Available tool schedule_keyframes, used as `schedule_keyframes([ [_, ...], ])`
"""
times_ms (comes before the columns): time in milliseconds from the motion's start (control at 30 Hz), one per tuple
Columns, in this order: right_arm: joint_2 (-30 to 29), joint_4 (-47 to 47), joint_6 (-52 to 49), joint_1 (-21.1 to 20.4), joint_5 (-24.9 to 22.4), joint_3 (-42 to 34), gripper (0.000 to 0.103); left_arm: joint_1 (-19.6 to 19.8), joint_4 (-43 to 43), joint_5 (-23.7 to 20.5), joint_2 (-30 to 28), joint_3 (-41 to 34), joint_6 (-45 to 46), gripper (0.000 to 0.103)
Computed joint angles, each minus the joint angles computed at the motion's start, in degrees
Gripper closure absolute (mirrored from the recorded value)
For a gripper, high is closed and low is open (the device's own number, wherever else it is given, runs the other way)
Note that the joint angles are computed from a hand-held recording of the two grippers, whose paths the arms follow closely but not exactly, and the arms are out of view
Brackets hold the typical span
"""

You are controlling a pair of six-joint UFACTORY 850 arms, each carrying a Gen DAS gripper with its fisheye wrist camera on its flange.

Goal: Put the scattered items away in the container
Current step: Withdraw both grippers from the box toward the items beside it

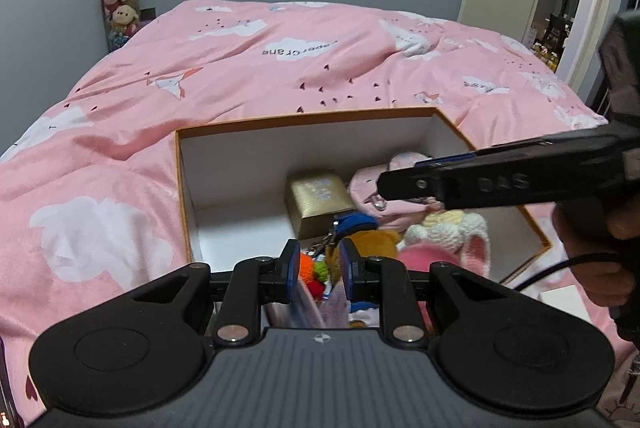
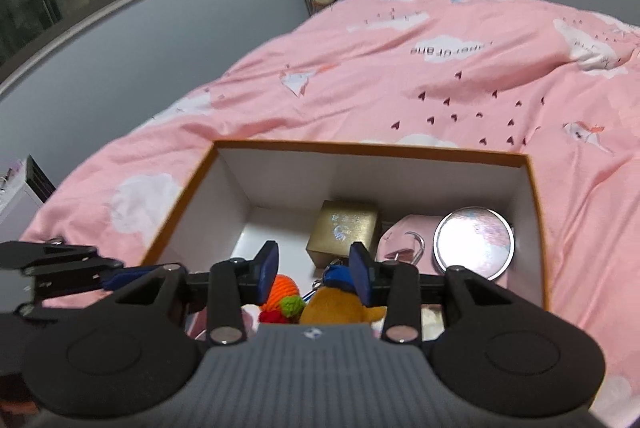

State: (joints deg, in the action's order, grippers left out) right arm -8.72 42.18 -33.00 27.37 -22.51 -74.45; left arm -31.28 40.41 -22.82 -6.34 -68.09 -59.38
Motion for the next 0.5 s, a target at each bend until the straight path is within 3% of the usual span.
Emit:
schedule_keyframes([
  [300,9.4,0.9,-0.1,-1.2,2.3,9.4,0.048,-2.5,0.8,1.7,1.6,0.8,-0.2,0.078],
  [500,15.1,-10.5,11.8,-1.5,4.8,15.3,0.047,-4.7,1.9,2.2,1.7,1.1,-0.2,0.078],
])
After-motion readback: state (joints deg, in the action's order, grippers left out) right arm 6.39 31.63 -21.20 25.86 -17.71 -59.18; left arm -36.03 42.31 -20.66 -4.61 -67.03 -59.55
